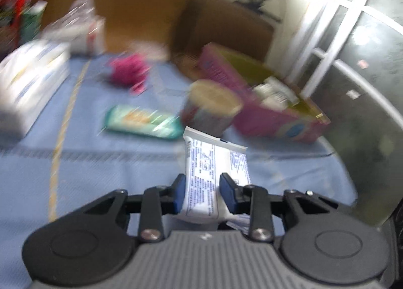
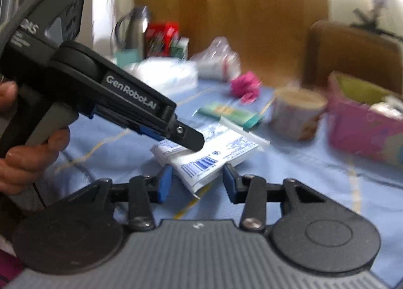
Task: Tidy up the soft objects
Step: 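Place the clear bag into the pink tin with the left tool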
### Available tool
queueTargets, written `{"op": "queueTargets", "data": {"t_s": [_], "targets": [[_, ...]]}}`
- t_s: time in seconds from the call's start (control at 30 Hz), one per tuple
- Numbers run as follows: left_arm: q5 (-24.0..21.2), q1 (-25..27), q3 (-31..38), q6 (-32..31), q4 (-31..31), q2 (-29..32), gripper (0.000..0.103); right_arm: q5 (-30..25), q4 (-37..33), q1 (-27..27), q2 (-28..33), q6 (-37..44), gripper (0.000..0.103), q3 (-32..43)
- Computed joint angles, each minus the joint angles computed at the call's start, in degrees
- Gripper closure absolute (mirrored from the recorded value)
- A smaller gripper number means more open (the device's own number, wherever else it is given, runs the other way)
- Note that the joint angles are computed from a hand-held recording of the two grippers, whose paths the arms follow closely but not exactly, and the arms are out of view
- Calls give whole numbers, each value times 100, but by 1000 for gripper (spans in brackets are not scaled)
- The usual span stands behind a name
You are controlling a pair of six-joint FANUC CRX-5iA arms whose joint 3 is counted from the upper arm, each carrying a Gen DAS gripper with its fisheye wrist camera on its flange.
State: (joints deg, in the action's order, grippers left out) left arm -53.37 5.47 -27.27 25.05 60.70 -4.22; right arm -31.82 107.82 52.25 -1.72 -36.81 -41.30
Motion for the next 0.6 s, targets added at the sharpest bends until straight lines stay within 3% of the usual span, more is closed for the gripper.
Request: {"op": "queueTargets", "data": {"t_s": [0.13, 0.23, 0.33, 0.43, 0.53, 0.6], "targets": [[284, -740, 587, -40, 171, 311, 73, -993, 258, 44, -298, -133, 57, -295], [485, -1322, 1310, 297, -96, 783, 73, -1310, 125, -143, -580, -156, 57, -447], [341, -1725, 2325, 1236, -664, 1476, 73, -1056, -60, -604, -961, -266, 57, -569], [-36, -2007, 3374, 2223, -1018, 2259, 73, -415, -208, -1272, -1318, -332, 57, -647], [-301, -2217, 4159, 2958, -1264, 2850, 74, -38, -364, -1800, -1506, -226, 57, -678], [-212, -2358, 4480, 3285, -1488, 3083, 73, 206, -561, -2099, -1525, -70, 57, -618]]}}
